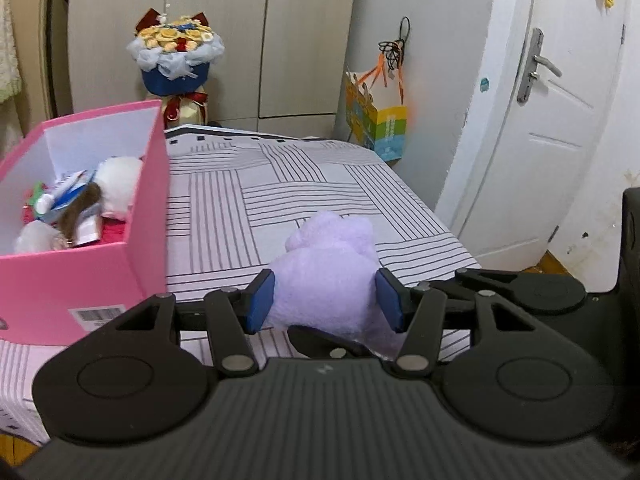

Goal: Organize soft objects
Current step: 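Lift the lavender plush with the left tool and carry it over the pink box, then lower the lavender plush into the pink box and open the left tool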

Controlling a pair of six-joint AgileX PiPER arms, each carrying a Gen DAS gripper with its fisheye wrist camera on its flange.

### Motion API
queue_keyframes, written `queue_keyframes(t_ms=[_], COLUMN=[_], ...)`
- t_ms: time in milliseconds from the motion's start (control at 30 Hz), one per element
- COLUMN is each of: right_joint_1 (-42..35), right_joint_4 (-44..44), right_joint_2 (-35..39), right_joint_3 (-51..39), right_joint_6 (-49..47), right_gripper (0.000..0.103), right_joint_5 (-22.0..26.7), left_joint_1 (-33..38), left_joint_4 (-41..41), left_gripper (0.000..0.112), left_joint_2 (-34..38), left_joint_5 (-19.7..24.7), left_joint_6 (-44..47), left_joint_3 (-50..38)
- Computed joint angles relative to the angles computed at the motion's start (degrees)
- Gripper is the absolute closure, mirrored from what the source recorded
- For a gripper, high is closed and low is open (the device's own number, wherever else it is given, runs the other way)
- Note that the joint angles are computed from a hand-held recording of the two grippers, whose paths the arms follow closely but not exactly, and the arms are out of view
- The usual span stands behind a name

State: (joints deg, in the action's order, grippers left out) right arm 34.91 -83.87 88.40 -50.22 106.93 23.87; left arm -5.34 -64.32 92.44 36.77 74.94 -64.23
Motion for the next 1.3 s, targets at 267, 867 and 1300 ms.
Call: queue_keyframes(t_ms=[267,867,1300], right_joint_1=[5.5,1.4,-5.0], right_joint_4=[2.9,42.0,74.3], right_joint_2=[1.7,20.6,45.6], right_joint_3=[-7.0,-50.8,-90.8], right_joint_6=[-4.0,-58.1,-90.2], right_gripper=[0.049,0.049,0.049], right_joint_5=[7.5,8.6,21.4], left_joint_1=[5.9,16.4,17.8], left_joint_4=[1.7,14.1,23.3], left_gripper=[0.059,0.058,0.058], left_joint_2=[-0.5,17.3,43.1], left_joint_5=[7.4,22.6,33.0], left_joint_6=[-0.6,-24.4,-46.9], left_joint_3=[-6.1,-47.0,-85.8])
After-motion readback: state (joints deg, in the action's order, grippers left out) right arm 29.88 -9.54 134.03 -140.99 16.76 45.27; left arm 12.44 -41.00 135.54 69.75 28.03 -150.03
